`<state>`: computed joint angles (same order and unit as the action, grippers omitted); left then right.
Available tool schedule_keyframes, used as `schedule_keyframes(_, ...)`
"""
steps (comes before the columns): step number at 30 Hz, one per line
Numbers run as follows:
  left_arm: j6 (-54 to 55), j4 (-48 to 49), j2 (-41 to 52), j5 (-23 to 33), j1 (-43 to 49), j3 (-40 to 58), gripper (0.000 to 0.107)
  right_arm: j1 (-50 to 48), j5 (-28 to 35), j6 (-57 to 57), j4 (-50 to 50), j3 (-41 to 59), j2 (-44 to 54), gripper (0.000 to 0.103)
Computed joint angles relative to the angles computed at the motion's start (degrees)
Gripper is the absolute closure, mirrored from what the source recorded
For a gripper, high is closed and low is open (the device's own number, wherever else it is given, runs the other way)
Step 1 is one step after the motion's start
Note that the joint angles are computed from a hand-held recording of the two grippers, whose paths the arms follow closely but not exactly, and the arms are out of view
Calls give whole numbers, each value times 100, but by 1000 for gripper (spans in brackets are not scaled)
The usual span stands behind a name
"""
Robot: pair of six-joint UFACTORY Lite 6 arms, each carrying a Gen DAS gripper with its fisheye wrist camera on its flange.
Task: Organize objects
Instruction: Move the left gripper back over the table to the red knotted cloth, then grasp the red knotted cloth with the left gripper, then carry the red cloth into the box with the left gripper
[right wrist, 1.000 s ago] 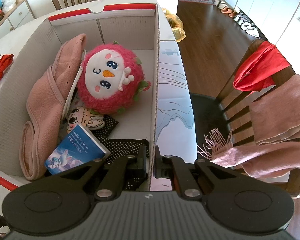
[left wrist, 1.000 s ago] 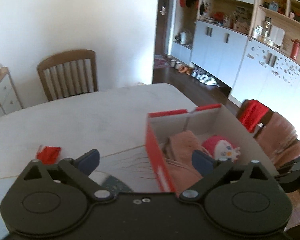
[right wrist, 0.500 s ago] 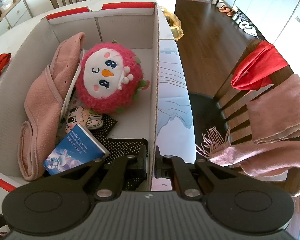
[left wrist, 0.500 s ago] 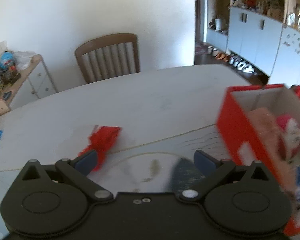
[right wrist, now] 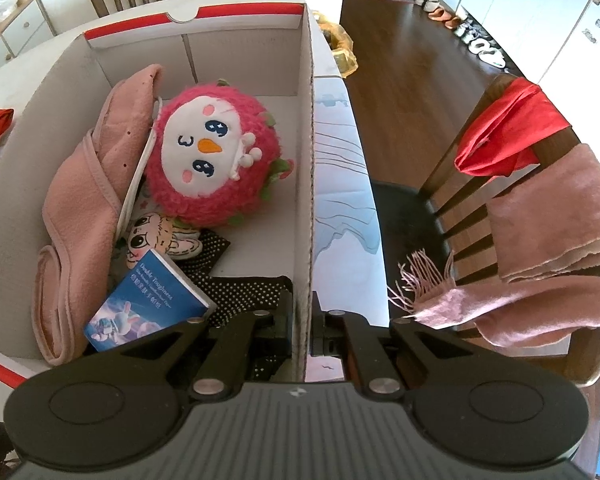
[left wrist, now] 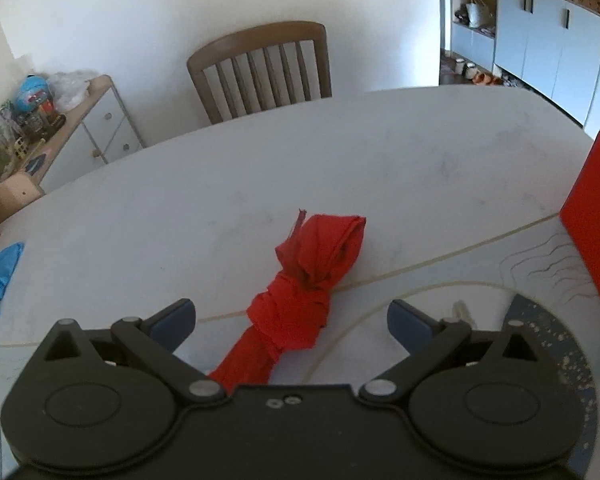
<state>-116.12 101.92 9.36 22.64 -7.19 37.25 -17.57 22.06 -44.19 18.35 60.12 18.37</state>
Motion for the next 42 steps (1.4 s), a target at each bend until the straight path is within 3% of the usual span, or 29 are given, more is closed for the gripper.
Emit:
schedule_keyframes(10,-734,1156,696,-45,184,181,10,110,-141,483,-390,-111,-88,97)
schedule_keyframes(20,-588,791,895,-232,241,347,51,132,-138,608,-476,-114,-99,97)
schedule_keyframes(23,-555,586,787,-295,225,300,67,124,-135,574,-447,-112,-93,97)
schedule_keyframes(27,-875,675,504,-347,150,115,71,102,-117,453,-343,-109,-93,97)
schedule_keyframes(42,693,-2779,-734,398,-1928,143,72,-108,-26,-575,559,-118,-92,97)
